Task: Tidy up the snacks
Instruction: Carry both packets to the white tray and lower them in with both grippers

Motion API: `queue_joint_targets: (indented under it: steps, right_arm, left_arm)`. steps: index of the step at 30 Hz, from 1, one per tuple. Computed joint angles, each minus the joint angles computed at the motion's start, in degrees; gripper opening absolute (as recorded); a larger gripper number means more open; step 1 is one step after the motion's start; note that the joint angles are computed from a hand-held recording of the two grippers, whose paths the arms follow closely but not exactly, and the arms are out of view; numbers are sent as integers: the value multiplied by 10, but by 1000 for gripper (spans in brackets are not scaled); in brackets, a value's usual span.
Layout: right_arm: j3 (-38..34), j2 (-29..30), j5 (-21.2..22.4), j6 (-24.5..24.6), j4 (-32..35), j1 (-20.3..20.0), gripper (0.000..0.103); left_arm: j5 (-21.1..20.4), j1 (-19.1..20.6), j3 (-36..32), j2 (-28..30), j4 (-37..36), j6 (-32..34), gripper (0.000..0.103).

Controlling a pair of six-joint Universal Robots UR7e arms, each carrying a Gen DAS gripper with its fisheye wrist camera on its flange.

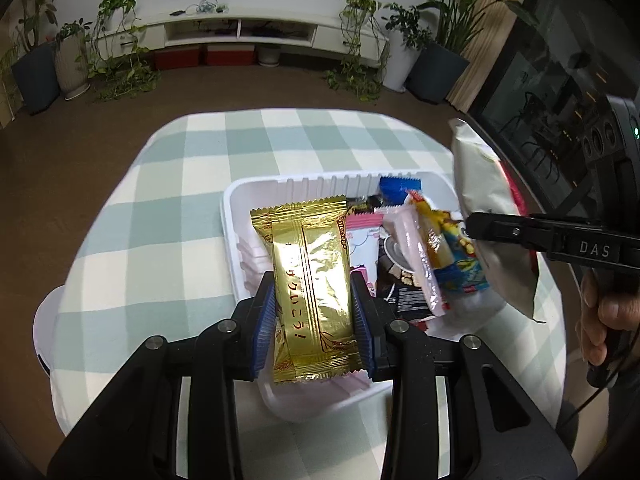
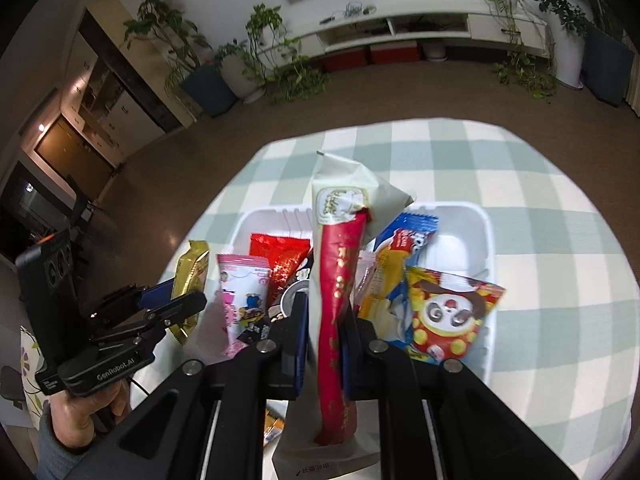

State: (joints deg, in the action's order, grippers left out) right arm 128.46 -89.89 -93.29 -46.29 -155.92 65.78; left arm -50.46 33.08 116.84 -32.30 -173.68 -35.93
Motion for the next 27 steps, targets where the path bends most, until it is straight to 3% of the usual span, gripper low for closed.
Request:
queue_joint_targets:
  steps: [15, 27]
  right_arm:
    - [-5, 95, -54, 3, -98, 15, 14]
    - [5, 120, -62, -12, -145, 5, 15]
  left_arm:
    - [-10, 39, -33, 55, -24, 24, 34]
    - [-17, 51, -40, 69, -38, 41, 36]
